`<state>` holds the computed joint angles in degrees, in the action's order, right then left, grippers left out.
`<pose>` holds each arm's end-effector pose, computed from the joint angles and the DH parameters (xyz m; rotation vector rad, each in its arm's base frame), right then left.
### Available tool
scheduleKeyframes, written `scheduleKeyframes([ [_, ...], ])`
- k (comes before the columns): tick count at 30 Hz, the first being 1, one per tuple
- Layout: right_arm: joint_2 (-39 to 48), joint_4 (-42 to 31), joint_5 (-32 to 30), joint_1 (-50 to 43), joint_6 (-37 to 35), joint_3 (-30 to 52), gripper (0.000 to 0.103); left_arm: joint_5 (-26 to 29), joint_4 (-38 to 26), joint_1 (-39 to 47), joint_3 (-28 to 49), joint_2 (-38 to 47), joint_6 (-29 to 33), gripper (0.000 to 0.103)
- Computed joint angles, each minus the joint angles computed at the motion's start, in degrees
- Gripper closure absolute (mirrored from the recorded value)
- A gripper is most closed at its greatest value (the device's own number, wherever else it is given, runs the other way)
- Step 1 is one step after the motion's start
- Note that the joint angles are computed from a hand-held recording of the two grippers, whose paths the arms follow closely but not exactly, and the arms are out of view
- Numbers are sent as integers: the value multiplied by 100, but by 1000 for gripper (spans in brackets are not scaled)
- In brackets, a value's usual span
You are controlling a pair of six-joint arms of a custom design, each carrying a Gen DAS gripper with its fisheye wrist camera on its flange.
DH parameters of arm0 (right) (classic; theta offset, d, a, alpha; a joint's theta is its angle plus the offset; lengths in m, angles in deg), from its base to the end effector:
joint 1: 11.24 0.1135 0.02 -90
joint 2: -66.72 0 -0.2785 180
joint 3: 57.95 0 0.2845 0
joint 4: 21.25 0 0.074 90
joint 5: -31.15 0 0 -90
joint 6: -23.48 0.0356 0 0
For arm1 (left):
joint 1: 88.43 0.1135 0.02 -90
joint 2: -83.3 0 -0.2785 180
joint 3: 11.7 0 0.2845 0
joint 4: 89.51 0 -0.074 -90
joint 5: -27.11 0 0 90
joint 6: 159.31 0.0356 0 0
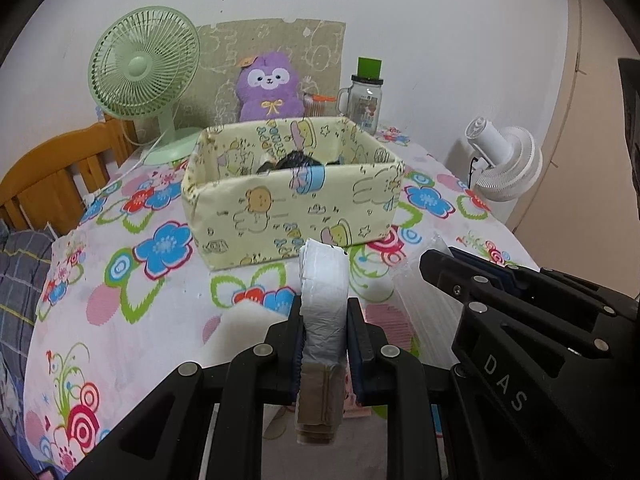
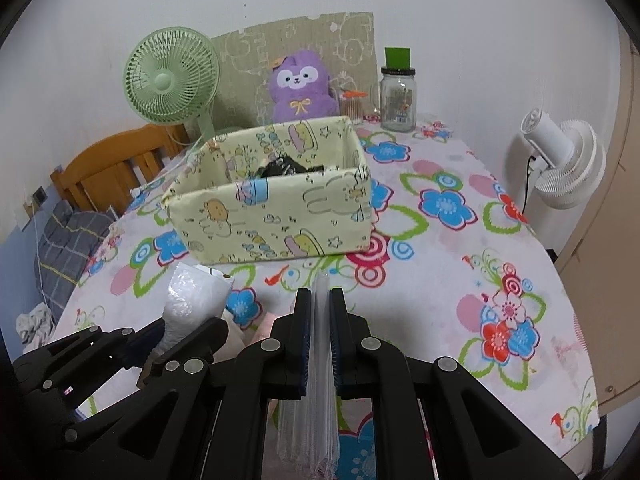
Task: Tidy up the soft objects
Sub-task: 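Carry the white cloth over the box with left tool while right tool carries the bag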
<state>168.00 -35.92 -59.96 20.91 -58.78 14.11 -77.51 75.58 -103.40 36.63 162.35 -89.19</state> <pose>0.3398 0.2144 0.1718 -0.5098 2.3106 0.3651 0.2801 -0.0656 0.1641 -0.2217 2.3241 0.0006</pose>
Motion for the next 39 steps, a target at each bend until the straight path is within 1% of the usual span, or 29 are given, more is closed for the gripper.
scheduleKeyframes([
  [16,-154,-239,9,-34,39,378,91,68,-192,146,403,-140,319,86],
  [39,55,-533,20,20,-72,1247,91,157,-398,507,957,-194,652,86],
])
